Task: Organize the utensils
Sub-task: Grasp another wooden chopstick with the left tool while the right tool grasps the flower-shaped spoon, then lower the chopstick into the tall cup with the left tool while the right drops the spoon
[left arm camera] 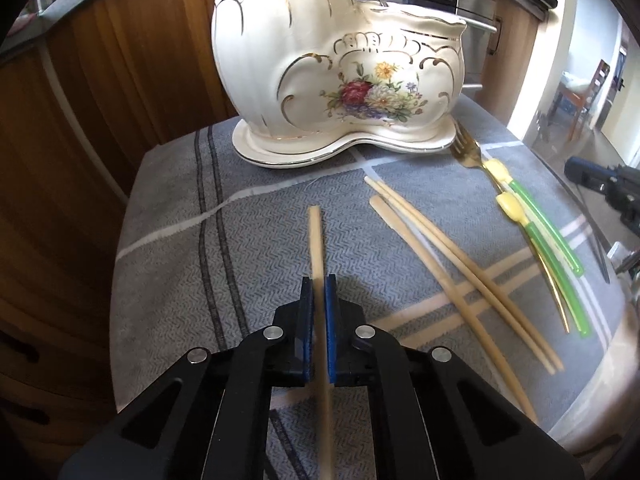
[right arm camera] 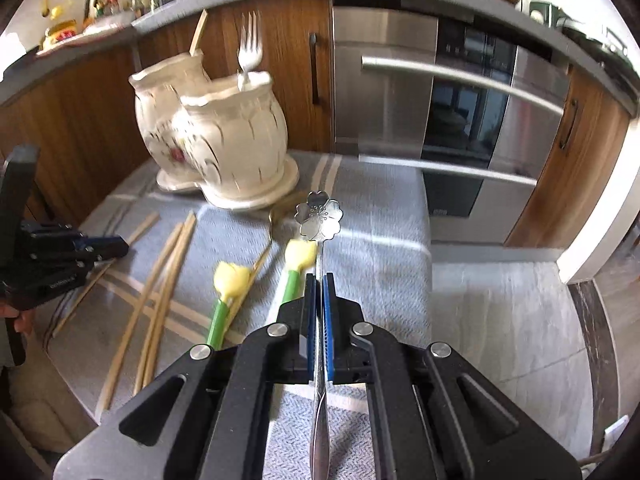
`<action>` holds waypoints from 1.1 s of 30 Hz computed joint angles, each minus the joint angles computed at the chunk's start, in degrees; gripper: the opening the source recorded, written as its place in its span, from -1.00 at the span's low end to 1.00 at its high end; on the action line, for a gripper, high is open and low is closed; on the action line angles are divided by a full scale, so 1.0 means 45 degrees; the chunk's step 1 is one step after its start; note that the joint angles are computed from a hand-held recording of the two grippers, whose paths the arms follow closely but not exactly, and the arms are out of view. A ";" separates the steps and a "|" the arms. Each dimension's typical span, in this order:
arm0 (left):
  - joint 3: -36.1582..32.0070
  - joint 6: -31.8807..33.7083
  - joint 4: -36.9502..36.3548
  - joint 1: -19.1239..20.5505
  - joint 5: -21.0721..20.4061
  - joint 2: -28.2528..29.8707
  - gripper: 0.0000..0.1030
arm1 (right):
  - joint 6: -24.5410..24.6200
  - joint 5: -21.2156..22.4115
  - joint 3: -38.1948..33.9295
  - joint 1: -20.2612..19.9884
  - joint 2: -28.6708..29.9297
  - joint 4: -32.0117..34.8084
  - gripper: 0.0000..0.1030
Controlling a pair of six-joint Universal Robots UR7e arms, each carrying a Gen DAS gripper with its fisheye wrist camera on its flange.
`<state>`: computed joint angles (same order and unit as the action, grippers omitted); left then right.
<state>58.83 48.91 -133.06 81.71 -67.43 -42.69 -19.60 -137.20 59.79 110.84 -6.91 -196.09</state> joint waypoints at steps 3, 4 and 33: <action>-0.0147 0.0059 -0.0037 0.0182 -0.1010 -0.0143 -0.88 | -0.0838 0.0220 -0.0105 0.0129 0.0176 -0.1082 -0.94; -0.0116 0.0191 -0.0214 0.0218 -0.1348 -0.0216 -0.88 | -0.1175 0.0322 -0.0193 0.0180 0.0262 -0.1500 -0.94; -0.4232 -0.0671 -0.0019 -0.0577 -0.3655 0.1042 -0.70 | -0.2034 0.4348 -0.8312 0.0420 0.3013 -0.0751 -0.94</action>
<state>39.78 45.89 -133.14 79.12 -83.88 -38.00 -28.75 -117.63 22.39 112.73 6.65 -199.46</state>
